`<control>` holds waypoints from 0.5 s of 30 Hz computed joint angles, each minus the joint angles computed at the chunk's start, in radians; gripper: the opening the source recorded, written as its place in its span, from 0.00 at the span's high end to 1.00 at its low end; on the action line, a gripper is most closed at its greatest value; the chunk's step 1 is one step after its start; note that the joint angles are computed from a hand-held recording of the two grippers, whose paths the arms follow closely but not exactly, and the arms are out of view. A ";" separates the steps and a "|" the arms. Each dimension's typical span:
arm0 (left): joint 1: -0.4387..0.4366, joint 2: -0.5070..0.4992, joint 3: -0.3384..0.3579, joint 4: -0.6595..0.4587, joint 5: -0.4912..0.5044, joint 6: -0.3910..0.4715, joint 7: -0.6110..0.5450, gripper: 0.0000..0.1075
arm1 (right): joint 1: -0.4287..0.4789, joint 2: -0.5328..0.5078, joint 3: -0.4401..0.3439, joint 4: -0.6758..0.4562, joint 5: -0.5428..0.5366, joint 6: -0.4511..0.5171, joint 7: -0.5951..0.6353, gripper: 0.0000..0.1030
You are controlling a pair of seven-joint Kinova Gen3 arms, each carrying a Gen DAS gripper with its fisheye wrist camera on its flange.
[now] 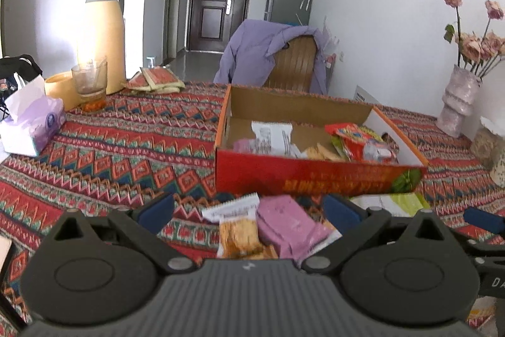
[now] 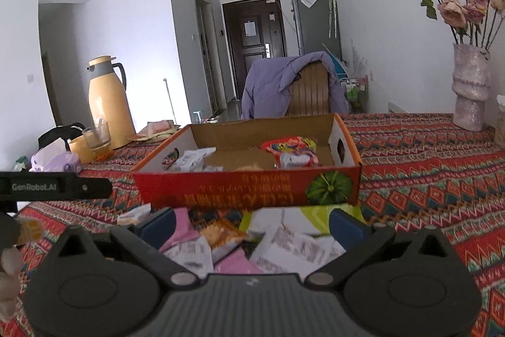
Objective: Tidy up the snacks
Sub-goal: 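Move both open tools back over the snack pile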
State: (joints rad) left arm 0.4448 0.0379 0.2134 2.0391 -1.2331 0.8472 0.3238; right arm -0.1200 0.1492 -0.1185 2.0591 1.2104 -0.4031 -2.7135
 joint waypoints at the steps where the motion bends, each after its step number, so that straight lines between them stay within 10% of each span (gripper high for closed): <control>1: 0.003 0.001 0.003 0.005 0.005 -0.001 0.000 0.04 | 0.004 -0.006 0.001 0.010 0.007 -0.006 -0.001 0.00; 15: 0.040 0.032 0.006 0.036 0.178 -0.104 -0.090 0.04 | 0.018 -0.017 0.048 0.088 0.143 -0.027 -0.091 0.00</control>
State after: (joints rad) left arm 0.4853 0.0701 0.2194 2.0750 -1.0547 0.7436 0.2338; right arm -0.1018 0.1327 -0.0702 2.1475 1.3531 -0.4298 -2.8041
